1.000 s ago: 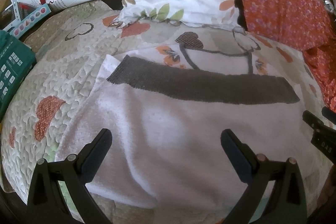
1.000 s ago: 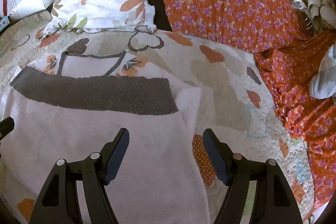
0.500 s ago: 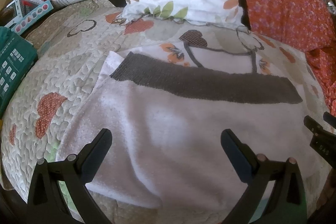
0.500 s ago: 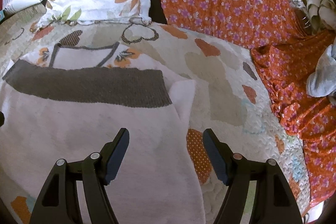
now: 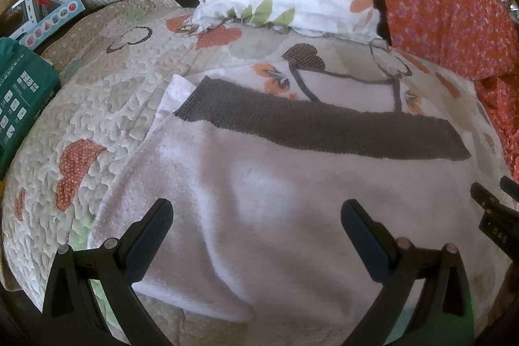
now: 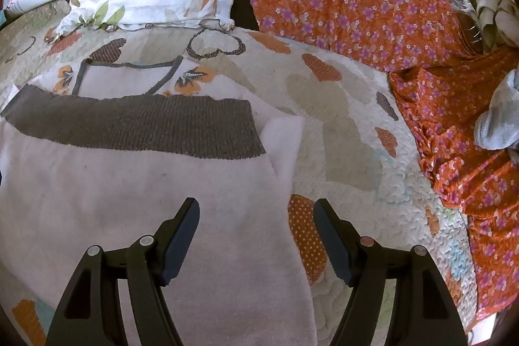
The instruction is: Fold small clothes
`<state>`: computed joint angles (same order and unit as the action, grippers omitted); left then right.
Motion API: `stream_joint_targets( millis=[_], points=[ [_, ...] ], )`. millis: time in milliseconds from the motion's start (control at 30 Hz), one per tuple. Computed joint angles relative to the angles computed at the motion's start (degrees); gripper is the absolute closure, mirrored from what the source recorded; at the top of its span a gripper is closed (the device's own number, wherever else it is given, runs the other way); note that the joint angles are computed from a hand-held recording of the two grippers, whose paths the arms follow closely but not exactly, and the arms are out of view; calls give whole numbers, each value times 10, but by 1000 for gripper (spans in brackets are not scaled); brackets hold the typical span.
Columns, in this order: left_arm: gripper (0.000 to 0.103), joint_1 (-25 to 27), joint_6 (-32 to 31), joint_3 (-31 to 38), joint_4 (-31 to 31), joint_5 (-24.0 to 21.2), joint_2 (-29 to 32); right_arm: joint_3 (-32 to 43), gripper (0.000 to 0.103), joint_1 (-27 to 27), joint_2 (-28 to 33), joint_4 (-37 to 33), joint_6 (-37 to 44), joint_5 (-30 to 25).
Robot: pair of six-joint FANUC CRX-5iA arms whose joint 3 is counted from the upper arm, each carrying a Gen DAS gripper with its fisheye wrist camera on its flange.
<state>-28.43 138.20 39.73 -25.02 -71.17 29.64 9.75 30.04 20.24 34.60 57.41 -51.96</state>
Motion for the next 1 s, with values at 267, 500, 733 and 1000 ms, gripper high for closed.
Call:
stream_joint_targets(
  millis=[267, 500, 733, 1000],
  points=[
    [0, 3, -1, -7, 1, 1, -4, -1, 26, -1, 0, 0, -1, 0],
    [0, 2, 0, -4, 1, -1, -2, -2, 26, -1, 0, 0, -2, 1],
    [0, 2, -2, -1, 2, -3, 0, -3, 26, -1, 0, 1, -2, 1],
    [0, 8, -4, -14, 10, 0, -6, -4, 26, -1, -1, 2, -4, 1]
  ],
)
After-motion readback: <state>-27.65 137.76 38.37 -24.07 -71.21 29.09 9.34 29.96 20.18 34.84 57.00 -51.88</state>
